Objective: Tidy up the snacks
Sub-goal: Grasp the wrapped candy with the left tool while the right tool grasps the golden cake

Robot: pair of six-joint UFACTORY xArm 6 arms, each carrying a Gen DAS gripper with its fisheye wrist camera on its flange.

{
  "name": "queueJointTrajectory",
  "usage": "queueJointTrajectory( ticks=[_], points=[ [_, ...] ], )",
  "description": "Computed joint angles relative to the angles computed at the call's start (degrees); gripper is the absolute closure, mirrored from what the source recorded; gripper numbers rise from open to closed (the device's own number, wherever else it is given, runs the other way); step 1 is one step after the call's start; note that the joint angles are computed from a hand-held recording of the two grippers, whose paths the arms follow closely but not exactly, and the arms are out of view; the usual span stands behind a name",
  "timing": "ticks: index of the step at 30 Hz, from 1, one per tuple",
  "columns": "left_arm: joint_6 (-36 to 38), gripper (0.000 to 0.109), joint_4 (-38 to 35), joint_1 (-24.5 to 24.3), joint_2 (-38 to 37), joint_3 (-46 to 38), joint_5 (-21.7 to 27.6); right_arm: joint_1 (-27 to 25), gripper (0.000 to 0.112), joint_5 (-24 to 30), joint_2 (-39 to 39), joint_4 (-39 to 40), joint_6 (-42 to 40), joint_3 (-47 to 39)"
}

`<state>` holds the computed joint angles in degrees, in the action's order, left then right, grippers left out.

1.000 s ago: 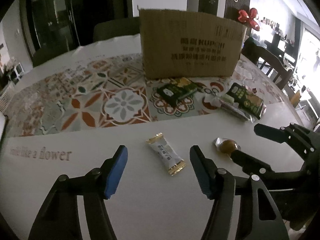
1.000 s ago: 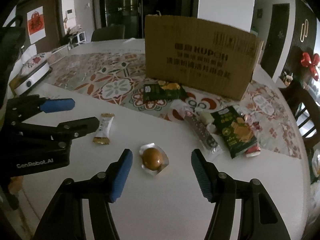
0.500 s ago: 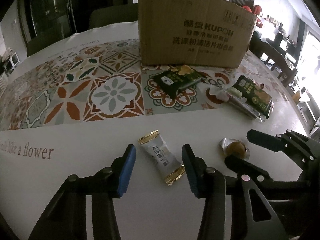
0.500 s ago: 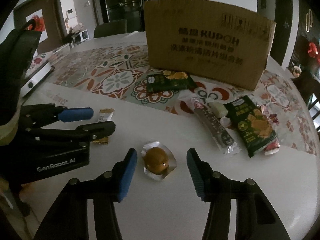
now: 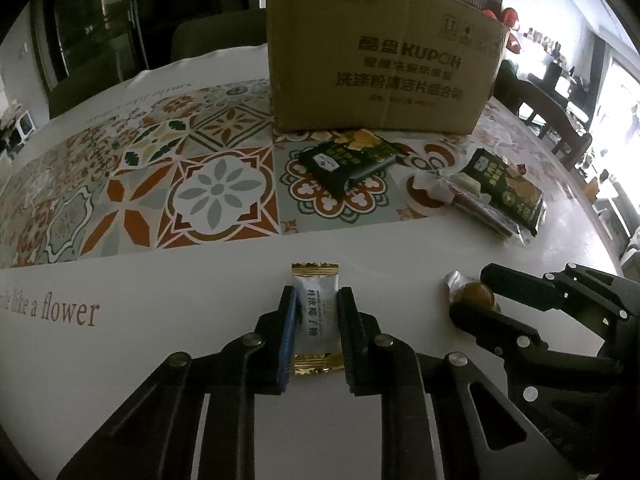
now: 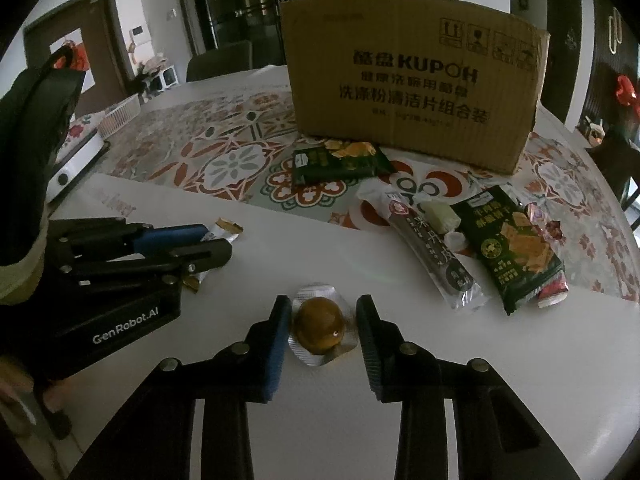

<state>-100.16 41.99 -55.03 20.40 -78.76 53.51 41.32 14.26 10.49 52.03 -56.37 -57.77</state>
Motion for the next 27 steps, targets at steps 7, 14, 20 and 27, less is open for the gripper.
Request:
queueJointTrajectory(
  ticks=[7,14,20,27],
  points=[
    [-0.18,0.089,2.22,-1.23,-1.06,-0.75,1.76,0.16,0.078,-0.83,-1.24,3.05,-2.12,0.3],
    [-0.95,0.089,5.39,-2.5,-2.75,-2.03,3.85,0.44,0.078,-2.42,-4.1,8.26,-6.46,0.83],
    [-0.6,0.089,8.75,-3.54,-3.8,-3.79,6.58,0.84,0.078,-5.13,-6.46,13.34,-11.05,0.69],
    [0.38,0.089,13.58,-3.56,-4.63,-6.52,9.03,1.33,0.078,-8.63,-7.42,21.57,-19.06,-2.11]
  ],
)
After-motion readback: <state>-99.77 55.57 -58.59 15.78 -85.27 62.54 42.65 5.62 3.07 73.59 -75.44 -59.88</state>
